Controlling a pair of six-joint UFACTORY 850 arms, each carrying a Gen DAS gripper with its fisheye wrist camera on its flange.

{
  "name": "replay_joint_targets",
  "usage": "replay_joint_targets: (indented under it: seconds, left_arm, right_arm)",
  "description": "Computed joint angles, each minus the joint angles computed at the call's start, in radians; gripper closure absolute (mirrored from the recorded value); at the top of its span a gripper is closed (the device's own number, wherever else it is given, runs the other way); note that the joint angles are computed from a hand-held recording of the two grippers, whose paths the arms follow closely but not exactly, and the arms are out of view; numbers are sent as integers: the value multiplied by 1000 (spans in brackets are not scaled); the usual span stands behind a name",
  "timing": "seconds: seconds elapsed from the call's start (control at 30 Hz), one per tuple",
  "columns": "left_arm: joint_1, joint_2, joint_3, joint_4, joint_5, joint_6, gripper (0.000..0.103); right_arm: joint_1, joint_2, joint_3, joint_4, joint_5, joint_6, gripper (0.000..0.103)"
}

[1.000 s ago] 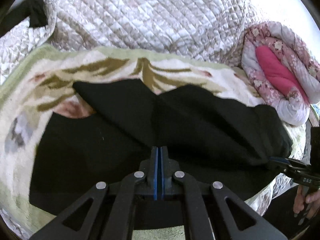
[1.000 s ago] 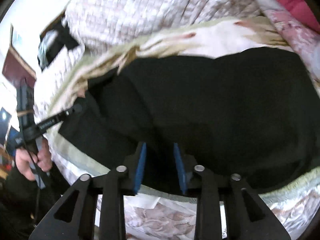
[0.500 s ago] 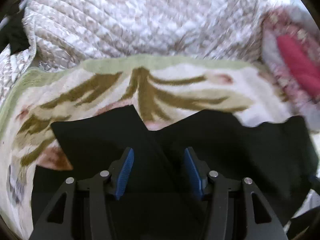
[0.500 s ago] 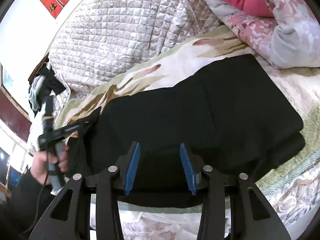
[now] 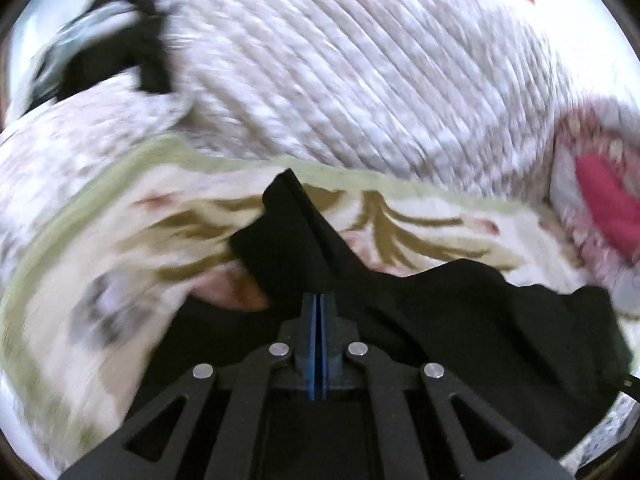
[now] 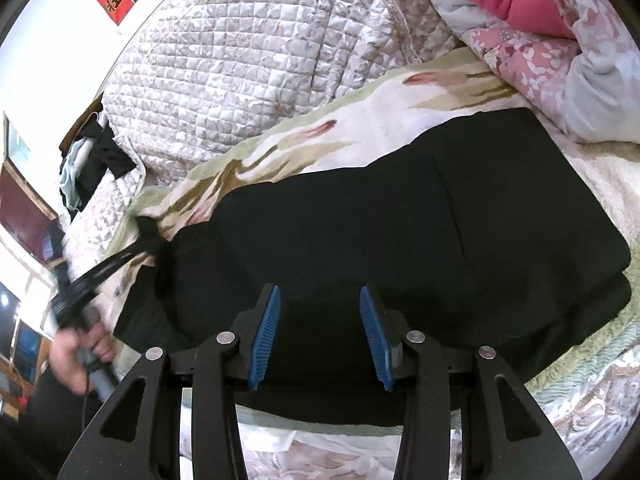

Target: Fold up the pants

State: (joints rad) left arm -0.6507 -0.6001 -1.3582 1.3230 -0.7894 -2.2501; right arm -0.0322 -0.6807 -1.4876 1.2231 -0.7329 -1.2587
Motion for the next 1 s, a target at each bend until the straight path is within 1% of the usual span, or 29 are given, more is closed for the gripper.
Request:
replay_joint_targets:
  seconds: [0.07, 0.17, 0.2, 0.23, 0.27, 0.3, 0.33, 0.37, 0.43, 0.47, 0.5, 0.63, 0.77, 0.8, 0.83, 0.87, 0.93, 1.0]
  left_arm:
    - [-21, 52, 88, 3, -6, -112, 100]
    - [-23, 100, 188, 9, 51, -238, 99]
    - [-16, 115, 223, 26, 98, -297, 98]
    - [-3, 127, 254, 51, 156, -362, 92]
    - [5, 133, 275, 73, 193, -422, 87]
    - [10, 142, 302, 119, 221, -505, 73]
    - [15, 150, 322, 165, 235, -573, 66]
    - [16, 153, 331, 203, 238, -625, 65]
    - [18, 166, 355, 294, 243, -743, 54]
    - [21, 168, 363, 341, 248, -799, 53]
    - [24, 166, 361, 355, 251, -813, 52]
    - [40, 139, 322, 282, 245, -712, 52]
    - [55, 108, 271, 188, 236, -559, 54]
    - [56, 101, 260, 165, 231, -523, 59]
    - [57, 92, 247, 133, 225, -480, 67]
    - [57, 87, 238, 116, 222, -455, 70]
    - [59, 82, 232, 101, 218, -434, 79]
    - [59, 81, 232, 92, 213, -425, 84]
  right_arm:
    - [-1, 0, 1, -2, -1, 5, 61]
    - [-1, 7, 9, -1, 7, -5, 61]
    - [-1, 11, 15, -2, 13, -10, 61]
    - [0, 13, 18, -5, 18, -10, 61]
    - [-1, 15, 22, -7, 25, -11, 61]
    - [-2, 17, 24, -8, 30, -10, 61]
    - [-5, 22, 32, -4, 39, -11, 61]
    - [-9, 26, 39, 3, 45, -15, 61]
    - [-18, 36, 54, 20, 60, -25, 61]
    - [-20, 38, 58, 23, 65, -23, 61]
    - [-26, 40, 66, 27, 68, -19, 61]
    - [-46, 55, 98, 83, 85, -35, 61]
    - [-55, 76, 128, 149, 140, -52, 60]
    - [-58, 81, 134, 166, 155, -57, 60]
    - [-60, 85, 140, 185, 169, -62, 59]
    - [-65, 88, 146, 205, 180, -63, 54]
    - [-72, 94, 155, 234, 210, -43, 53]
    - [-78, 93, 157, 257, 218, -34, 51]
